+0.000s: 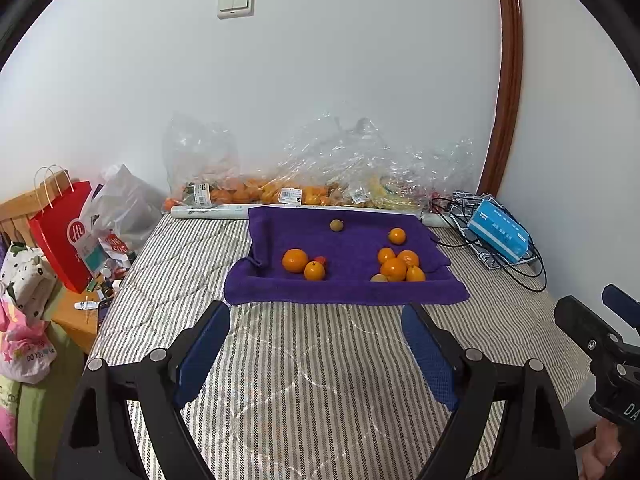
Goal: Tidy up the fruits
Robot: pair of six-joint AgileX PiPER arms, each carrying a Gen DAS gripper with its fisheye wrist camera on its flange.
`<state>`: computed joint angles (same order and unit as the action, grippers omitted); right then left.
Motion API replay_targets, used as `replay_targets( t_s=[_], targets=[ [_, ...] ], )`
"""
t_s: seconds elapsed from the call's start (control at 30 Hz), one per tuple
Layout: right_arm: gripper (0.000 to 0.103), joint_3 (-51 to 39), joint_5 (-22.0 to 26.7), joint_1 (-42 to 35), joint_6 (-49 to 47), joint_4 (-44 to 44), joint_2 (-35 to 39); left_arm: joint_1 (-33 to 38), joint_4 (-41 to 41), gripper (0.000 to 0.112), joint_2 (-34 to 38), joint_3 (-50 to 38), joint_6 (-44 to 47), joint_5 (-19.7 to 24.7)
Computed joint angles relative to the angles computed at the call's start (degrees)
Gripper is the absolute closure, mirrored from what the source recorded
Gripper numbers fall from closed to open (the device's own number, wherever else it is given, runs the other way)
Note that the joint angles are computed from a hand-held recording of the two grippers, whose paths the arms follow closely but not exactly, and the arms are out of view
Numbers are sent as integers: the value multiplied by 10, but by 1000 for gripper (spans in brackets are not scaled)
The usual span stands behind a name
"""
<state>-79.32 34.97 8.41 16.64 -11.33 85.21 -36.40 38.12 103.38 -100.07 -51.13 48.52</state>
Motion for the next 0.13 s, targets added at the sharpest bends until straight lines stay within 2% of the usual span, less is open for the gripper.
replay_targets(
  t_s=[0.13],
  targets=[
    [0,-3,2,1,0,-2,0,0,2,25,0,-1,-3,2]
  ],
)
